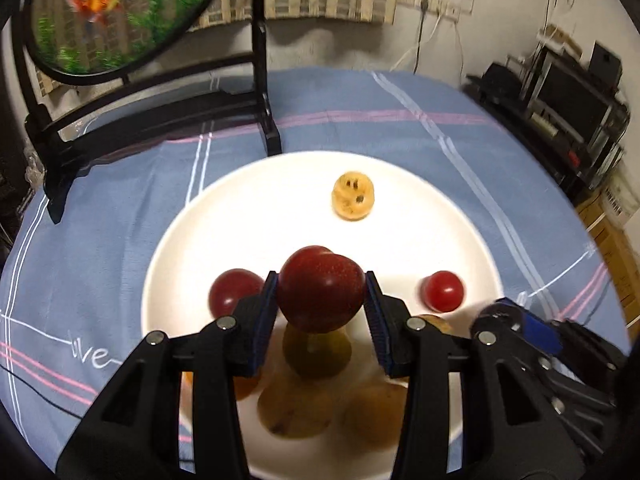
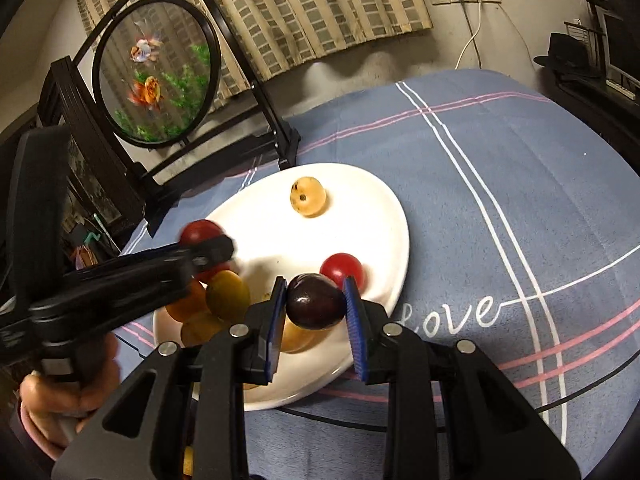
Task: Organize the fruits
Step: 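Carry both fruits over the white plate and open both tools to release, then withdraw both tools from the plate back toward the fruit cluster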
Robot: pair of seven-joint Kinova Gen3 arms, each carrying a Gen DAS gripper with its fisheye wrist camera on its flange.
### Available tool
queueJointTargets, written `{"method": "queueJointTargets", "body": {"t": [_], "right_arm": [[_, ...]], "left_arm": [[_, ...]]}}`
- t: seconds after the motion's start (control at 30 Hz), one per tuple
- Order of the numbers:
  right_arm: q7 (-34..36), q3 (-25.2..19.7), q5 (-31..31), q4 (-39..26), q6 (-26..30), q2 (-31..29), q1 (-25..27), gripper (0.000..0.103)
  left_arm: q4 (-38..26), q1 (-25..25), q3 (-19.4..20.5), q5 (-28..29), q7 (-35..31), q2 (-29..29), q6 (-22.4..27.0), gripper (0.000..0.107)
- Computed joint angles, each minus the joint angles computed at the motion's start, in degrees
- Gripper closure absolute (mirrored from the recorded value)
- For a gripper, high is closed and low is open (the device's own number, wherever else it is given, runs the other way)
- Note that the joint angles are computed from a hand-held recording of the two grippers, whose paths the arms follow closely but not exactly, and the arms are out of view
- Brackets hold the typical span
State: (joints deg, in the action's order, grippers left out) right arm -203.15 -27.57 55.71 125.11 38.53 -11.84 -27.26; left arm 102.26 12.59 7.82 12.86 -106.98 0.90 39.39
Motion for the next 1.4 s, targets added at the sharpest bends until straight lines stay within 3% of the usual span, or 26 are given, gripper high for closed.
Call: {"method": "queueJointTargets", "body": {"t": [0.23,0.33,0.4,0.43,0.5,0.63,0.73,0.87,0.93,1.03,1.17,1.4], "right_arm": [[3.24,0.98,-1.89,-0.57,-0.2,1.52,-0.73,0.074],[4.11,1.6,-2.42,-0.76,-0.03,1.62,-1.2,0.072],[5.08,2.17,-3.03,-0.46,-1.24,0.68,-1.21,0.063],[5.3,1.77,-3.18,-0.55,-0.91,0.24,-1.02,0.053],[6.0,0.54,-3.43,-0.75,0.35,-1.34,-0.88,0.05],[12.71,-0.67,-7.32,-1.84,1.75,-4.68,-0.65,0.05],[17.44,-3.33,-10.54,-3.7,6.06,-5.5,-0.44,0.05],[20.77,-9.44,-11.89,-6.46,13.94,-4.31,-0.21,0.05],[22.23,-11.95,-11.93,-7.7,18.28,-2.65,-1.67,0.05],[23.95,-12.6,-13.28,-8.25,21.61,-0.96,-5.36,0.05],[26.31,-10.78,-16.31,-7.48,22.78,0.17,-9.76,0.05],[27.13,-7.94,-18.57,-7.13,23.3,2.13,-15.11,0.05]], "left_arm": [[-1.91,1.35,0.62,-4.73,5.59,2.84,0.42,0.063],[-1.69,1.3,0.48,-5.12,6.85,2.79,-0.38,0.053],[-0.66,-1.56,2.65,-4.38,6.98,1.04,-1.19,0.045],[-0.05,-3.67,4.28,-3.77,6.54,-0.17,-1.37,0.044],[2.92,-5.84,4.37,0.11,2.89,-4.39,-3.46,0.04],[8.88,-1.61,-5.08,6.97,-5.63,-15.0,-3.74,0.016],[14.0,2.12,-11.88,8.03,-9.91,-22.97,-2.4,0.01],[21.42,1.15,-15.83,7.05,-11.34,-33.07,0.95,0.008],[23.64,2.56,-19.85,7.13,-12.03,-35.93,4.3,0.008],[26.67,2.94,-24.44,7.94,-14.71,-39.29,7.88,0.008],[30.24,3.96,-27.18,8.44,-18.67,-42.82,7.55,0.008],[30.08,3.94,-27.65,10.15,-21.0,-41.73,9.32,0.008]]}}
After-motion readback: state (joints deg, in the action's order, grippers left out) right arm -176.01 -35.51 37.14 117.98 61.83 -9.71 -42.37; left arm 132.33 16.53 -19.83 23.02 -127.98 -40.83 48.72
